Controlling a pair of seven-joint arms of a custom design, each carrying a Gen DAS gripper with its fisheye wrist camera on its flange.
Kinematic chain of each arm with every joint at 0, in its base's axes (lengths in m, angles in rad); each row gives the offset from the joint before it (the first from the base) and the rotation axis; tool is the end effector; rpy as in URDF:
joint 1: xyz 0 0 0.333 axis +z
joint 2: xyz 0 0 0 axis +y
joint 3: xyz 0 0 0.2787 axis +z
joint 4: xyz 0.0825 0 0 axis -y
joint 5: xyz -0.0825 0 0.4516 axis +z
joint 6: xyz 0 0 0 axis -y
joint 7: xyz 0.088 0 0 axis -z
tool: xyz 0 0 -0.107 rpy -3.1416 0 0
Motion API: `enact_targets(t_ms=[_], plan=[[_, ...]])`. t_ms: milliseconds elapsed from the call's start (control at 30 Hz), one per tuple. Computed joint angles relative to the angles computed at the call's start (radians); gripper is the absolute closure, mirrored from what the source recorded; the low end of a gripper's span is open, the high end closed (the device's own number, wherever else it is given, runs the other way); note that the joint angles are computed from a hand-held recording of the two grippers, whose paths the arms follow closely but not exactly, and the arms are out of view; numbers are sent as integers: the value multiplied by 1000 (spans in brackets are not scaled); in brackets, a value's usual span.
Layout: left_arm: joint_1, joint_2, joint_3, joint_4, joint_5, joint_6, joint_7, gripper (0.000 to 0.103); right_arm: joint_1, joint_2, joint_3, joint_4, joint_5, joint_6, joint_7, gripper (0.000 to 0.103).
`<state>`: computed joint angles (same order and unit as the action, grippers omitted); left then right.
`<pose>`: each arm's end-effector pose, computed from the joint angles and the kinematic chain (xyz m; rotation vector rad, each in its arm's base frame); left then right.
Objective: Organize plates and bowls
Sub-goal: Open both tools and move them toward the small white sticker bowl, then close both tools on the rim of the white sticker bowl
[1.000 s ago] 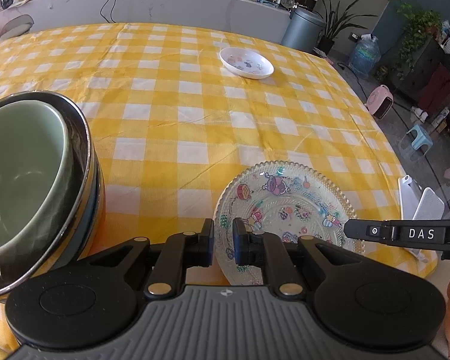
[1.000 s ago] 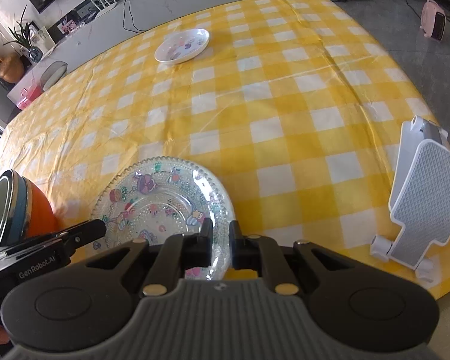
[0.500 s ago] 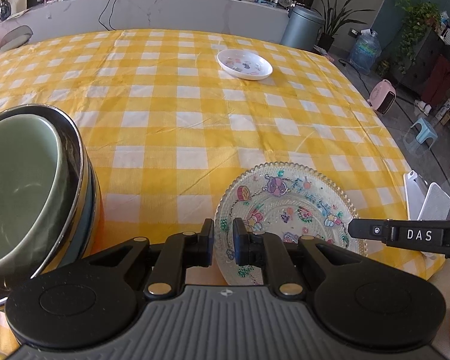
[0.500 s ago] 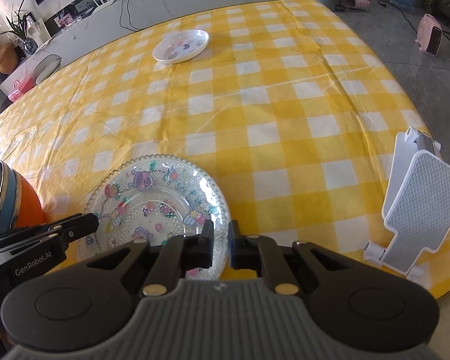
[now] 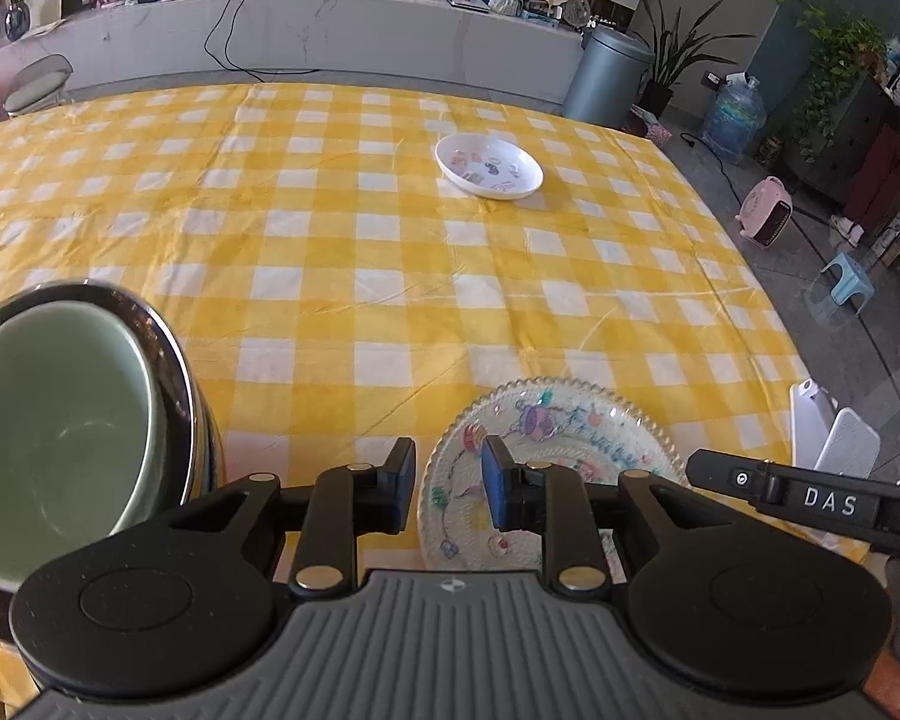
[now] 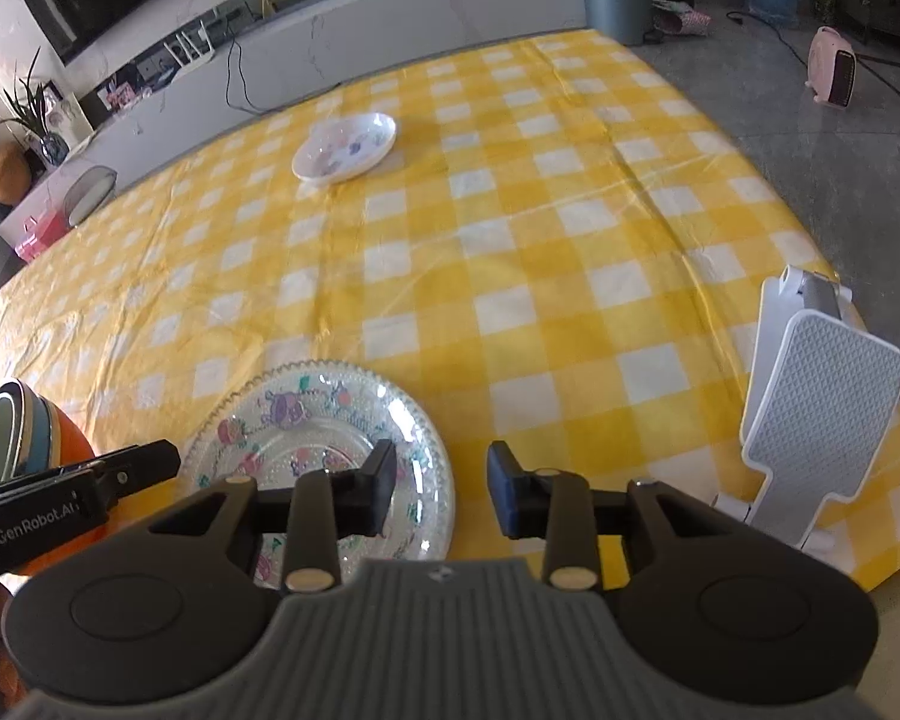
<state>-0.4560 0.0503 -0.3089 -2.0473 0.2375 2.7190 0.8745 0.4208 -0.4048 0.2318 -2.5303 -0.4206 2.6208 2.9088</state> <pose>0.4723 -0.4631 0.4165 -1.7344 2.2301 -0.8954 0.4109 0.3210 0.3937 -1.4677 2.1305 -0.3735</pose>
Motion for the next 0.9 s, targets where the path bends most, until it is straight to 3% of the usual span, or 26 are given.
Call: enact_targets(t_ms=[167,300,433,533,700,800,900], plan=[[-4,57,5,94,-18,-41,44,75,-61,11,15,-22,-42,128,140,70],[-32,123,31,204,83,-102,72,75,-95,53,31,32,-97,96,196,69],[-39,202,47,330,70,-155,135,75,-138,98,50,98,-219,89,293,69],[-66,261,75,425,139,-179,190,75,-161,152,44,159,-315,83,373,69],[-65,385,84,602,73,-210,328,74,-144,255,-3,268,-415,78,425,69],[-96,461,118,706,118,-216,428,72,-126,324,-41,334,-435,98,427,69],[-105,572,126,864,77,-277,493,72,-109,398,-79,402,-450,128,420,69]])
